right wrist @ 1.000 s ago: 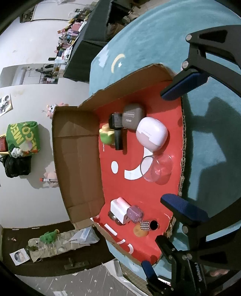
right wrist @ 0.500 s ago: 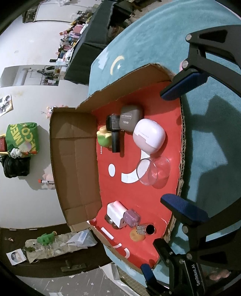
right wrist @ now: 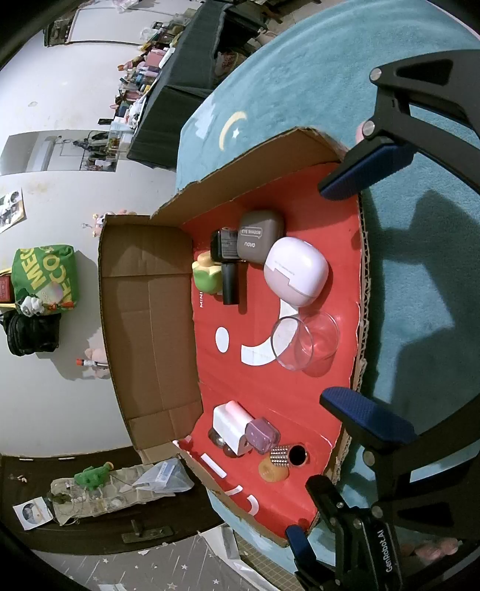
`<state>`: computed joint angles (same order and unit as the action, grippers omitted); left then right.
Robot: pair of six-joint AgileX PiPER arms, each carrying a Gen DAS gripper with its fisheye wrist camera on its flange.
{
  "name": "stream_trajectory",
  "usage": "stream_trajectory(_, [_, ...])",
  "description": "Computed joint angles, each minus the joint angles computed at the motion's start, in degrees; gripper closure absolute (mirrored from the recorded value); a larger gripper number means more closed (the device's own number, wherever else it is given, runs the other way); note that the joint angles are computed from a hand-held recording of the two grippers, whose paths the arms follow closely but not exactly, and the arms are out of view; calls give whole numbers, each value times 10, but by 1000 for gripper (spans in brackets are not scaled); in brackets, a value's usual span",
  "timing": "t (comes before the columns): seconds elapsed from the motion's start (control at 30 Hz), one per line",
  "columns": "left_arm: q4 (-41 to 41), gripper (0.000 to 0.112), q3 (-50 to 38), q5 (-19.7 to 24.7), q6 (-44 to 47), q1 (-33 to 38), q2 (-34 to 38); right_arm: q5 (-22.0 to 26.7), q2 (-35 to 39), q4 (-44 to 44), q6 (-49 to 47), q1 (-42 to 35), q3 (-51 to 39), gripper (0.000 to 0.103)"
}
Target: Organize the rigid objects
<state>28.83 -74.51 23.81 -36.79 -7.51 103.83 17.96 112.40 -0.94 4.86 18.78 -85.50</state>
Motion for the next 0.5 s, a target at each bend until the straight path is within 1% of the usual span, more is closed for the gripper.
stream_trajectory(0.5, [-9, 9, -2, 3, 8, 1, 1, 2, 1, -3, 3, 1, -3, 0])
